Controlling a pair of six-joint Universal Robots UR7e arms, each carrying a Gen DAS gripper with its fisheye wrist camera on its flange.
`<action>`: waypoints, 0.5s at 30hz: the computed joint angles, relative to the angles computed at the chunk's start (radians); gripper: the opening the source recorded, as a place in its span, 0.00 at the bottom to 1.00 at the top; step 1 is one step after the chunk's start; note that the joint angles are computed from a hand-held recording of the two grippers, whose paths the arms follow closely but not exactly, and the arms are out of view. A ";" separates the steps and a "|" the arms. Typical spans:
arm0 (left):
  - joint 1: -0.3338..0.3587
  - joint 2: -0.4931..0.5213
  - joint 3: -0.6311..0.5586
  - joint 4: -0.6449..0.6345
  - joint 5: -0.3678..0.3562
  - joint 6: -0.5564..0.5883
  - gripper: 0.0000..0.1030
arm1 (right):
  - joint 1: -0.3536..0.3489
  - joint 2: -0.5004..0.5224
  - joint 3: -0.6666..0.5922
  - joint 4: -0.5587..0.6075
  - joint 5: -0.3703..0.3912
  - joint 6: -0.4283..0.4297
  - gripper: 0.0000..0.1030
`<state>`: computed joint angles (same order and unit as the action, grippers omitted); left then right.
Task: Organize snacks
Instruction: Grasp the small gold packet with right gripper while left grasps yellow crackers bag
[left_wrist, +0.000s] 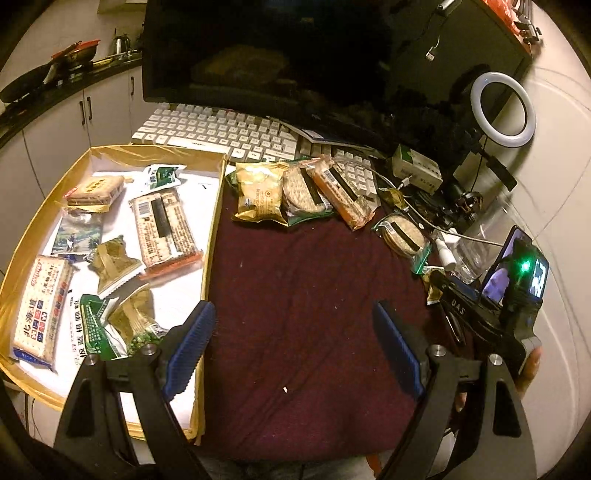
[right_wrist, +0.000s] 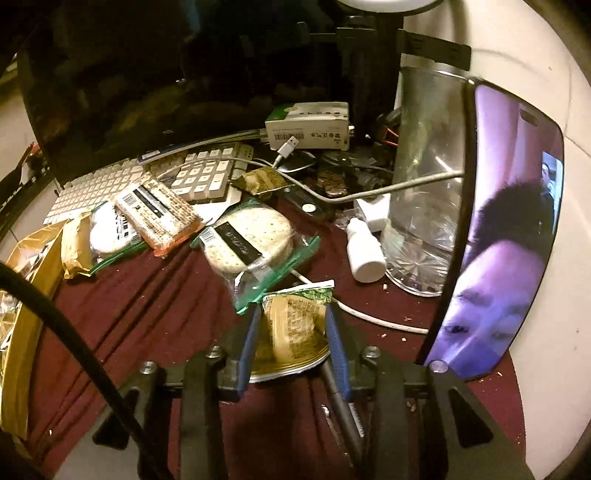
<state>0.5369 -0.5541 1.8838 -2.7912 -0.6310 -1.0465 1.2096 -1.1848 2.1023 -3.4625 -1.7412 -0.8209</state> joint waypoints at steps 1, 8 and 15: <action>0.001 0.001 -0.001 0.002 0.000 0.001 0.84 | 0.004 -0.002 0.006 -0.008 0.002 -0.008 0.24; 0.032 0.000 0.000 -0.048 -0.037 0.030 0.84 | -0.031 -0.092 0.058 0.206 0.218 -0.004 0.22; 0.109 0.002 -0.080 0.016 -0.073 0.050 0.84 | -0.017 -0.079 -0.004 0.508 0.362 -0.026 0.22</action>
